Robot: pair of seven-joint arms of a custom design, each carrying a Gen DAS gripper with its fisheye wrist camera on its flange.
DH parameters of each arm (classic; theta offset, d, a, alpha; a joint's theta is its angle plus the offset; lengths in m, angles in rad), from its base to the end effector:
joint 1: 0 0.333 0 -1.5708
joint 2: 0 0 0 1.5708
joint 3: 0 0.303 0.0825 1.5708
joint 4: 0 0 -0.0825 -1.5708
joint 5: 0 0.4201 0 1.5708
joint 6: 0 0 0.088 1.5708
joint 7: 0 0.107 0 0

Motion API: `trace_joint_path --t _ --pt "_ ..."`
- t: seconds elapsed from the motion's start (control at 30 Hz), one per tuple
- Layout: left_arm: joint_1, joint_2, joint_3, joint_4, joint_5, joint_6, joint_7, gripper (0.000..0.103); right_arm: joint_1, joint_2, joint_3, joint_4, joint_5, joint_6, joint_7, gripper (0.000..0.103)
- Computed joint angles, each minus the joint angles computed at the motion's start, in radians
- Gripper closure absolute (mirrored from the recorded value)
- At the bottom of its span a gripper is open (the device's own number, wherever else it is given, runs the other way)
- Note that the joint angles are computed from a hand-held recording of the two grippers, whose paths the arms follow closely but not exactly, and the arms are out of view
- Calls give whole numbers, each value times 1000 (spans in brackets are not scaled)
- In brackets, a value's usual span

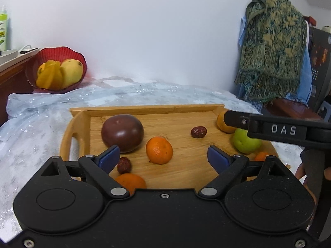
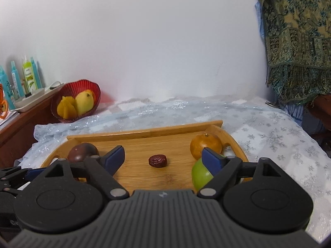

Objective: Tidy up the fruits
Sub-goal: 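Withdraw both tools from the tray toward the red dates on the cloth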

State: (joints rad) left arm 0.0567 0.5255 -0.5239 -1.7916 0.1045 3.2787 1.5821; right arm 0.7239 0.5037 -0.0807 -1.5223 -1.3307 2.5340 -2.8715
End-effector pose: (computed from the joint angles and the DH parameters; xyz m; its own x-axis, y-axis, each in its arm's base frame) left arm 0.6657 -0.2843 0.3843 -0.4555 -0.8754 0.1619 -0.5157 0.1113 -0.8495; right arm 0.5934 0.4706 0.3902 -0.1165 -0.9842 -0.1333 -0.4471 0.1718 -0.8778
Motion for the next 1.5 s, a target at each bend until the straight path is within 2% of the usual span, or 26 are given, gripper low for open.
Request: trace_joint_path --t 0.23,0.37,0.6,0.67,0.9,1.07,1.17,1.2,1.23,1.33,1.5 --pt "40 -100 5 -166 49 105 -68 10 33 -55 13 -93 -117 -58 145 7" --pt "4 -167 65 -268 81 171 -102 5 38 -85 45 -145 -186 -119 214 2" --pt "103 -212 7 -360 268 189 -270 4 38 -112 103 -202 -250 -200 235 1" --pt "113 -222 6 -377 313 192 -309 4 44 -110 116 -207 -250 -228 222 1" --pt "18 -290 123 -477 357 242 -346 3 68 -118 143 -242 -232 -303 202 1" --pt "20 -325 152 -533 479 282 -446 6 73 -133 160 -279 -221 -311 223 1" --pt "6 -344 177 -560 528 297 -494 17 73 -138 169 -294 -212 -298 229 2" --pt "6 -348 184 -565 554 299 -518 25 74 -137 171 -297 -209 -297 226 2" --pt "11 -350 188 -567 593 304 -553 32 76 -137 174 -299 -207 -298 223 2" --pt "39 -344 191 -549 750 319 -700 46 82 -138 178 -305 -205 -295 216 4" --pt "21 -340 230 -528 876 334 -823 58 81 -140 182 -313 -194 -275 206 11"
